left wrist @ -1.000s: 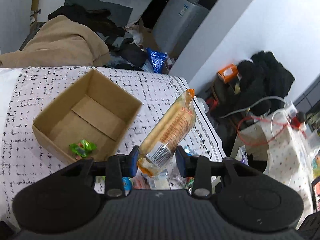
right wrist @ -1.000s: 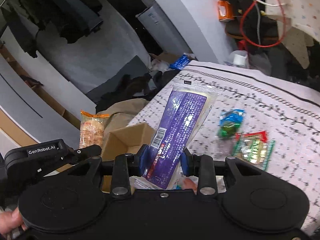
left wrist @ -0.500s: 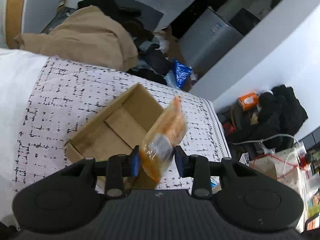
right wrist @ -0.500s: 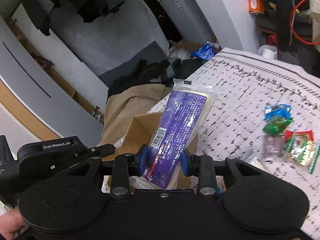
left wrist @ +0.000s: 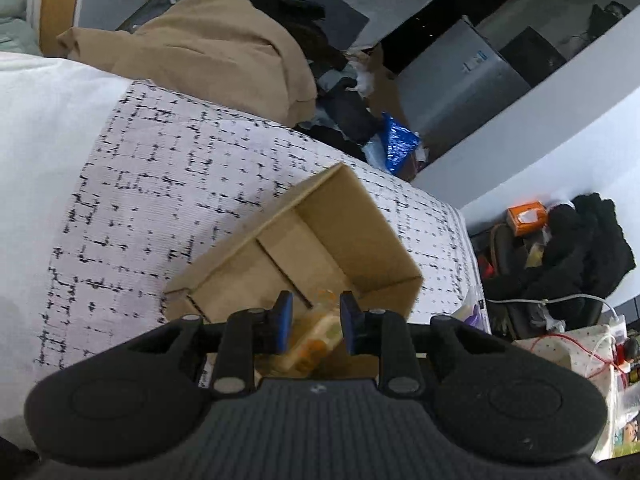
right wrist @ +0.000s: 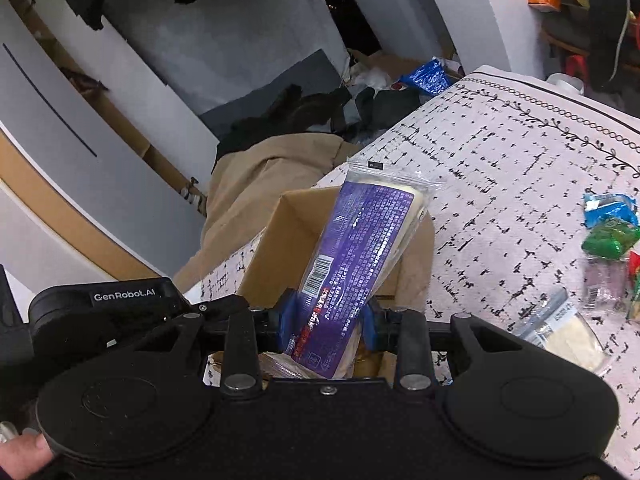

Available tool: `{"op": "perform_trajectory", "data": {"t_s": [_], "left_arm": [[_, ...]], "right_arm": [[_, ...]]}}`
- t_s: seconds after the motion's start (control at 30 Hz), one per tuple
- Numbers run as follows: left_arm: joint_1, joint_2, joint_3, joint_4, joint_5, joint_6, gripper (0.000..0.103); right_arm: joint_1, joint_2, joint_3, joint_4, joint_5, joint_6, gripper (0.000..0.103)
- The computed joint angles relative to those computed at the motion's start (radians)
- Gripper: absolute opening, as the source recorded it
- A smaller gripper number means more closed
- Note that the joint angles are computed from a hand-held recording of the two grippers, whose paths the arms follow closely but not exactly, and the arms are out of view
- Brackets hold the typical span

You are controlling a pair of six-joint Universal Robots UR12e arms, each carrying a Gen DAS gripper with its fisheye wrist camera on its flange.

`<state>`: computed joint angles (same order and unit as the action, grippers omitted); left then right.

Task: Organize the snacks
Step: 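Carry both snacks into the box and open both grippers to drop them, then move both grippers back over the remaining snack pile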

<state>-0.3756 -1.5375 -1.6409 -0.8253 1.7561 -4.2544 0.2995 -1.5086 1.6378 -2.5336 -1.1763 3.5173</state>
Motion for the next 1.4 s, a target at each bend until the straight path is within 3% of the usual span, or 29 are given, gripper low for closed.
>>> {"op": "perform_trajectory", "data": {"t_s": [0.2,0.27,0.3,0.33,0.4,0.73,0.93,1.17,1.4], "left_arm": [[0.003,0.005,0.002,-0.036,0.010,-0.010,0.029],[0.005,0.006,0.000,-0.036,0.008,-0.010,0.033],[0.006,0.007,-0.001,-0.037,0.009,-0.013,0.034],[0.005,0.008,-0.001,-0.038,0.012,-0.016,0.038],[0.003,0.009,-0.002,-0.036,0.024,-0.025,0.045],[-0.033,-0.010,0.024,-0.024,0.088,-0.002,0.085],[-0.054,-0.033,0.058,-0.063,0.086,0.040,0.088],[-0.090,-0.046,0.078,-0.044,0.130,0.100,0.093],[-0.131,-0.071,0.103,-0.010,0.181,0.190,0.103]], "right_arm": [[0.016,0.020,-0.028,0.023,-0.012,-0.057,0.035],[0.023,0.026,-0.036,0.025,-0.035,-0.073,0.041],[0.030,0.025,-0.036,0.023,-0.067,-0.083,0.052],[0.033,0.023,-0.035,0.020,-0.091,-0.085,0.059],[0.028,0.013,-0.026,0.009,-0.090,-0.068,0.064],[-0.011,-0.047,0.020,0.013,-0.113,-0.063,0.071],[-0.048,-0.094,0.055,0.036,-0.125,-0.064,0.073],[-0.090,-0.143,0.099,0.055,-0.140,-0.065,0.078],[-0.120,-0.181,0.132,0.048,-0.153,-0.067,0.099]]}}
